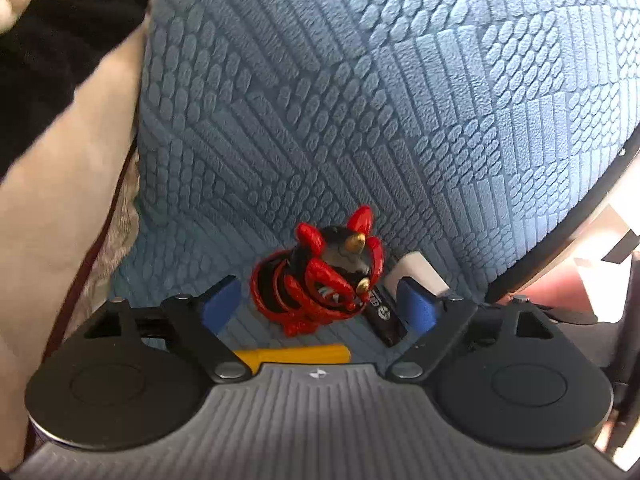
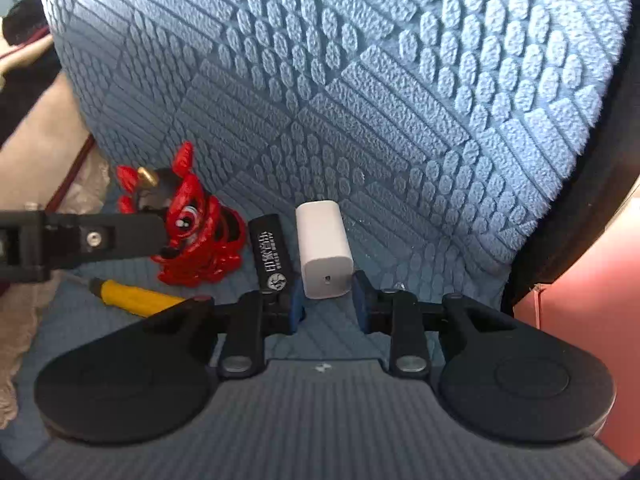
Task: Organize rigid objects
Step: 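Lower the left tool to the red lion while the right tool approaches the second white charger, then close the left tool on the red lion while the right tool grips the white charger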
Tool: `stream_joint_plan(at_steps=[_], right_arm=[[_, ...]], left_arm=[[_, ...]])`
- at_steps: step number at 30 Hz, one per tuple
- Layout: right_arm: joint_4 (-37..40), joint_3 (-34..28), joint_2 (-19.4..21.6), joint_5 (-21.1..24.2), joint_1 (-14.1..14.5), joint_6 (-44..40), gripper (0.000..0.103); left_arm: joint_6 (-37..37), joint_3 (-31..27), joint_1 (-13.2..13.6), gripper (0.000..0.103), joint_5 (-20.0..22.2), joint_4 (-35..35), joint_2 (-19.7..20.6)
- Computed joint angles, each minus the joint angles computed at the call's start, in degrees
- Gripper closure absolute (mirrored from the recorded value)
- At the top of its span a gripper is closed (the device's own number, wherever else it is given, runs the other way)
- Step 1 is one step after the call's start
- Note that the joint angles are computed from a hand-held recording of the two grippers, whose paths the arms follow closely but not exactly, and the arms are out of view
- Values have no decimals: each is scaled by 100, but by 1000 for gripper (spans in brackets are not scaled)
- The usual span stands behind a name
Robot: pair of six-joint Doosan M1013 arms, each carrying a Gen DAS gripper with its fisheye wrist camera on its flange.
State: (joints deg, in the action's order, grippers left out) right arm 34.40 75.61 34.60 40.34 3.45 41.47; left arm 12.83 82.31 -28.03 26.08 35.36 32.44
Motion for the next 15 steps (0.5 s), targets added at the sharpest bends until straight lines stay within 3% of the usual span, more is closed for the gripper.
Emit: stream_joint_plan(at_steps=[5, 12, 15], right_arm=[[-263, 85, -87, -109, -21, -89, 73], [-289, 308, -226, -62, -81, -302, 73], [-654, 342, -294, 24, -84, 123, 73]], left_arm=[[494, -115, 46, 13, -24, -613, 76], [459, -235, 41, 13, 87, -494, 181], [665, -351, 53, 13, 196, -620, 257]])
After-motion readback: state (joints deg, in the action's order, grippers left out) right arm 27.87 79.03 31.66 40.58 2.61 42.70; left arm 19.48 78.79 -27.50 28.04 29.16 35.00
